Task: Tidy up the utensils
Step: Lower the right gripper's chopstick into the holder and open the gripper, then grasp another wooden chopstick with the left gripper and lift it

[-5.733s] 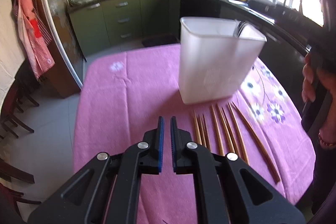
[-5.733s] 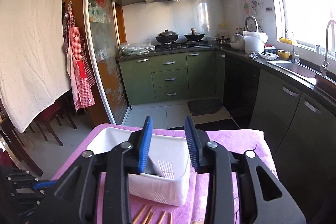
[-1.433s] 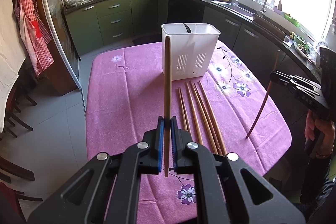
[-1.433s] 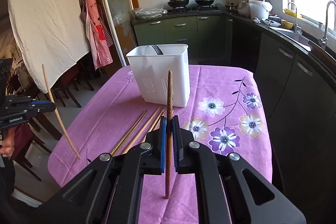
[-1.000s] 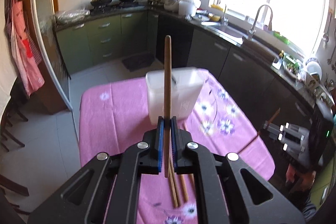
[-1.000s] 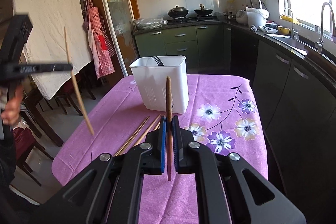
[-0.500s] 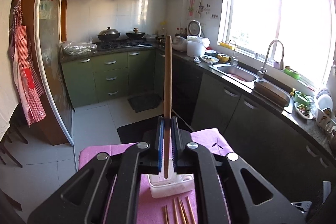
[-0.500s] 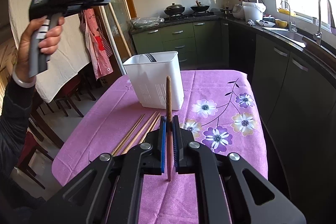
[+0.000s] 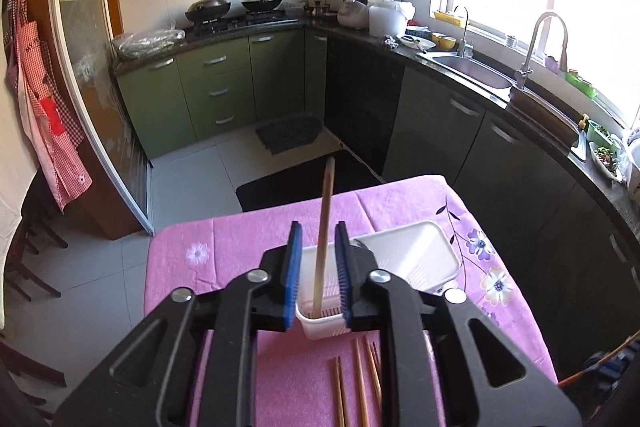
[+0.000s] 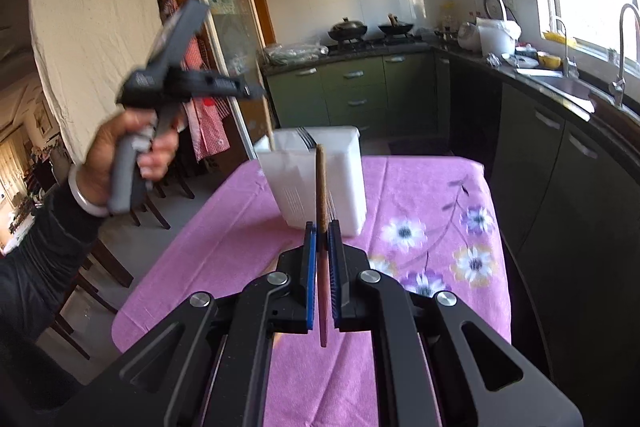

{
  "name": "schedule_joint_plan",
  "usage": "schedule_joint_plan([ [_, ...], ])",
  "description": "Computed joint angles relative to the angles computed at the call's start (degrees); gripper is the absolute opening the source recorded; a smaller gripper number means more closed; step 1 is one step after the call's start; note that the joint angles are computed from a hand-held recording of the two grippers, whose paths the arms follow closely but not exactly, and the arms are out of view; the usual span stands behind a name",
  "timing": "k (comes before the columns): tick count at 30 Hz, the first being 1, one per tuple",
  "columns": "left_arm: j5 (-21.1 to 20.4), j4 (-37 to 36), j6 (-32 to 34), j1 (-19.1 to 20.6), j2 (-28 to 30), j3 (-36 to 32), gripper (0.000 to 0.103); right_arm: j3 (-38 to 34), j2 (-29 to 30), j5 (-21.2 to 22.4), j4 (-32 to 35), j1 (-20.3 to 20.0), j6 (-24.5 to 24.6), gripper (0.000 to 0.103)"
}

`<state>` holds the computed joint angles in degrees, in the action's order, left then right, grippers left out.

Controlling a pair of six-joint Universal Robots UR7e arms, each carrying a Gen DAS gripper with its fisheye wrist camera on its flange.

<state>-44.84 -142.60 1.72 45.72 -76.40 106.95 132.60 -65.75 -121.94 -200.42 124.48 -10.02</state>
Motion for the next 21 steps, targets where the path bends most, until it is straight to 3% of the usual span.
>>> schedule_joint_plan([
  [3, -1.3, -0.1, -0.2, -0.2, -2.4, 1.6, 0.019, -4.2, 0.4, 0.5, -0.5, 1.2, -2.9, 0.007],
  [6, -0.6, 0.2, -1.3, -1.3, -5.7, 4.1, 0.038, -10.2, 2.3, 1.1, -2.4, 1.9, -6.2, 0.007],
  [11, 0.5, 6.5, -5.4, -2.7, -12.7, 8.7, 0.038, -20.4, 7.4, 3.6, -4.7, 0.7, -9.3, 0.007],
  [21, -0.8, 21.7, -13.3, -0.2, -21.1, 13.9, 0.038, -30.7, 16.4, 1.2, 3.1, -4.7, -7.0, 0.007],
])
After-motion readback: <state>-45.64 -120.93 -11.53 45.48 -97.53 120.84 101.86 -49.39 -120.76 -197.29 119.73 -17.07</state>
